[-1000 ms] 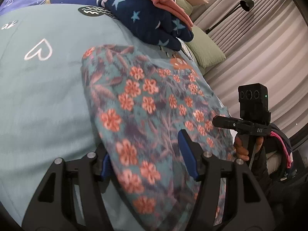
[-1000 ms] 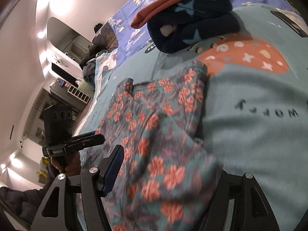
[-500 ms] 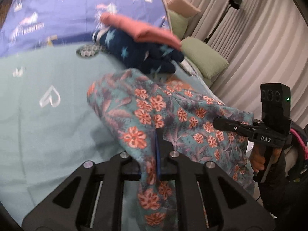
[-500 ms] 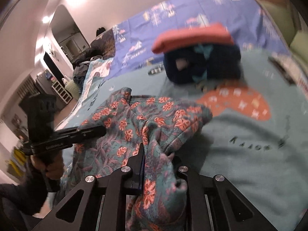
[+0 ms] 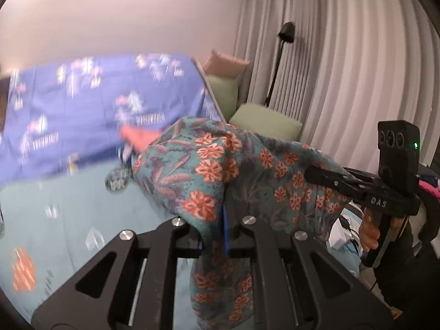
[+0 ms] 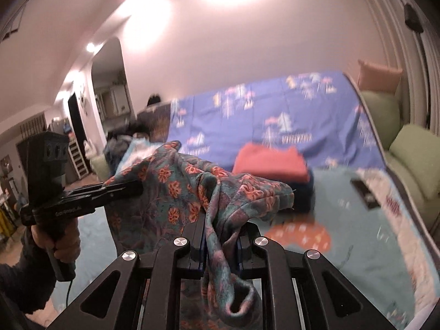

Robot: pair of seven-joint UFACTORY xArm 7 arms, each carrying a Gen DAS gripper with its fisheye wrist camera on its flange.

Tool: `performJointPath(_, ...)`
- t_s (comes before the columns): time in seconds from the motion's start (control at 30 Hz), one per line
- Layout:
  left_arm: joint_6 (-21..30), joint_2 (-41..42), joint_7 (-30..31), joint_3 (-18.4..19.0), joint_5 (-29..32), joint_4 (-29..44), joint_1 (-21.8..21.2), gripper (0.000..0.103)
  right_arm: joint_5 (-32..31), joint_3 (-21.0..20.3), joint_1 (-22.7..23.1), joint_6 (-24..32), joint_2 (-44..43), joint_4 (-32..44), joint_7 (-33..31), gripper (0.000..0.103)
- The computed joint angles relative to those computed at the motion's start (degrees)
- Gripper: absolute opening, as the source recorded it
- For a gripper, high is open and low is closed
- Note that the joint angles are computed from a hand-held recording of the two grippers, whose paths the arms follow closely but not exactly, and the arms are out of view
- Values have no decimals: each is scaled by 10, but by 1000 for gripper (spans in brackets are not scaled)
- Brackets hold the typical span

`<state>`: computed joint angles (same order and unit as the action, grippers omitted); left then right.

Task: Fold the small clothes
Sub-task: 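Lift the folded shirt with both grippers and carry it onto the clothes stack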

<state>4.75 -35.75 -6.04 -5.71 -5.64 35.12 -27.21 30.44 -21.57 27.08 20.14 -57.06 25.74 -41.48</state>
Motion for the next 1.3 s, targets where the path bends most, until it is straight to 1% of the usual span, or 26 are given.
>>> performJointPath(0.13,10,30,9,-26,32,76,38,12,3,-13,32,-22,30,66,-11,15)
performJointPath(0.23,25,75,16,-29,41,148,53,12,3,-25,55,-29,76,132,-14,15)
performJointPath(0.37,43,148,34,-20,39,246,58,12,27,-56,88,-20,163,239,-15,15)
performJointPath(0.47,54,201,26,-40,62,312,91,12,61,-82,108,-11,221,302,-32,15)
performJointPath(0.57,71,264,-10,-63,117,386,133,12,104,-112,127,8,291,370,-46,15)
performJointPath(0.67,91,315,-36,-58,149,442,138,12,156,-142,144,27,363,431,-70,15)
performJointPath(0.8,102,375,-55,-37,167,496,126,12,237,-179,155,56,465,509,-107,15)
performJointPath(0.9,112,422,-99,-12,223,539,109,13,296,-190,140,88,536,559,-130,15)
performJointPath(0.97,118,455,-118,6,255,568,97,13,337,-190,119,114,594,600,-147,15)
performJointPath(1.07,142,510,-114,23,244,622,95,13,383,-177,66,169,694,680,-132,15)
performJointPath(1.1,158,538,-116,31,241,653,94,14,393,-170,47,184,724,705,-123,15)
performJointPath(1.13,172,563,-127,45,248,678,87,17,400,-161,26,202,763,740,-108,16)
performJointPath(1.2,206,616,-150,74,267,727,72,22,387,-148,-8,222,835,807,-69,19)
performJointPath(1.27,257,672,-182,108,295,782,49,25,348,-139,-37,234,906,881,-11,31)
performJointPath(1.3,292,703,-192,121,309,814,39,26,309,-156,-43,241,960,931,43,37)
